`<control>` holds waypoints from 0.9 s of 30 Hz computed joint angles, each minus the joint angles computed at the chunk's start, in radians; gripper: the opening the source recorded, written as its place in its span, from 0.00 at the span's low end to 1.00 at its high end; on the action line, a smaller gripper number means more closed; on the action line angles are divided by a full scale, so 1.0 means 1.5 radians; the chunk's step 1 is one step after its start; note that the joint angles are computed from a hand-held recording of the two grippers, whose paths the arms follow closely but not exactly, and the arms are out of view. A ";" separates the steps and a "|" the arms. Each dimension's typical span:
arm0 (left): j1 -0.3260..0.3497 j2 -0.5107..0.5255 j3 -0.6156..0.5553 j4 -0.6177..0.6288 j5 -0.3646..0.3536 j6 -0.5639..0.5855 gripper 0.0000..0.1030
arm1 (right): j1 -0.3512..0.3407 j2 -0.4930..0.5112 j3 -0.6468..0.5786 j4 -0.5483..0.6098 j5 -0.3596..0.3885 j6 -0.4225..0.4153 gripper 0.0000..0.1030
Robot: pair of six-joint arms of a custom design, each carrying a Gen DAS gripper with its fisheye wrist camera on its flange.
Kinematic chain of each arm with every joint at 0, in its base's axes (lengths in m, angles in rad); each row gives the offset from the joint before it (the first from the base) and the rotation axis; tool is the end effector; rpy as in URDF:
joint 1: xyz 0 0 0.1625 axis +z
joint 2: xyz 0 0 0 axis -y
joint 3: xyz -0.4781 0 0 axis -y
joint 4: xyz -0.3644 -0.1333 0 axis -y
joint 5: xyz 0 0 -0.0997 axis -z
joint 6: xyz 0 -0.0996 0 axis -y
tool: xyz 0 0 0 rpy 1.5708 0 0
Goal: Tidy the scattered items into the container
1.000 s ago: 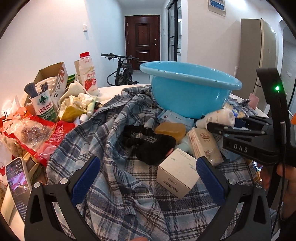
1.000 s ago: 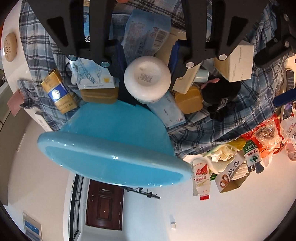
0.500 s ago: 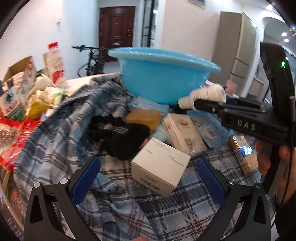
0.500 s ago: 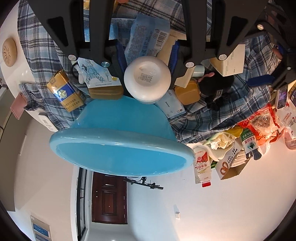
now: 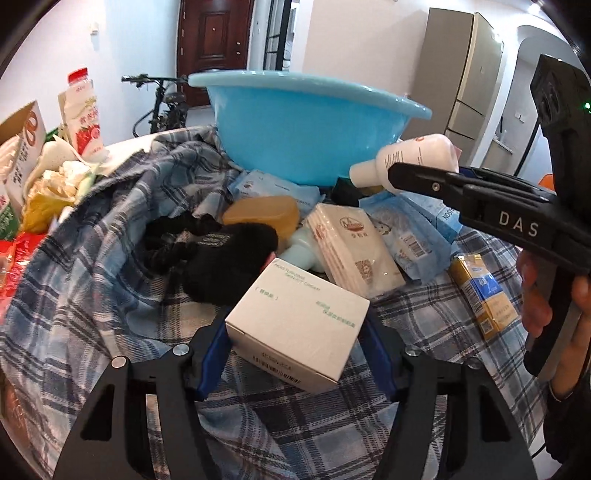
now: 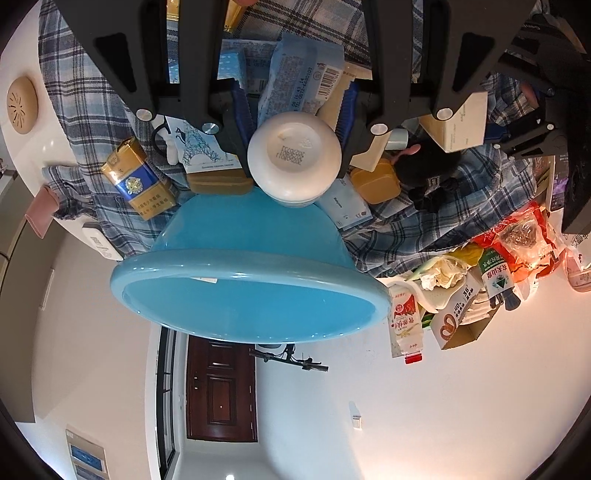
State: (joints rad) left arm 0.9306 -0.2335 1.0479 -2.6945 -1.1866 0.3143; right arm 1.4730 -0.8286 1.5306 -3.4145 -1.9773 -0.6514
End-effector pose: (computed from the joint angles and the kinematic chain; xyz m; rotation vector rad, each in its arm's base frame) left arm -0.3639 -0.7742 -0.0495 1.1971 2.4977 -0.5132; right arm 0.0226 -0.7318 0.3321 0.3113 -2.1289 1.1139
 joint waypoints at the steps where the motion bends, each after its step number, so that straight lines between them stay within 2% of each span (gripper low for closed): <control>1: -0.002 -0.001 0.003 -0.008 0.005 0.004 0.61 | 0.001 0.000 0.001 -0.004 -0.001 -0.002 0.41; 7: -0.017 -0.024 0.054 -0.075 0.021 0.028 0.61 | 0.002 -0.001 0.005 -0.012 0.002 -0.004 0.41; 15: -0.029 -0.049 0.090 -0.128 0.016 0.031 0.61 | 0.001 -0.008 0.012 -0.022 0.014 -0.002 0.41; 18: -0.035 -0.050 0.085 -0.144 0.024 0.027 0.61 | -0.001 -0.014 0.014 -0.011 0.024 0.007 0.40; 23: -0.052 -0.040 0.071 -0.183 0.064 0.037 0.61 | 0.001 -0.033 0.031 -0.025 0.036 0.009 0.41; 27: -0.060 -0.032 0.046 -0.176 0.067 0.023 0.61 | 0.004 -0.052 0.048 -0.039 0.039 0.010 0.40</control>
State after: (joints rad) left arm 0.8413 -0.2820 1.1166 -2.9586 -1.0866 0.3492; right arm 1.4790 -0.9063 1.6032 -3.4723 -1.9189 -0.6364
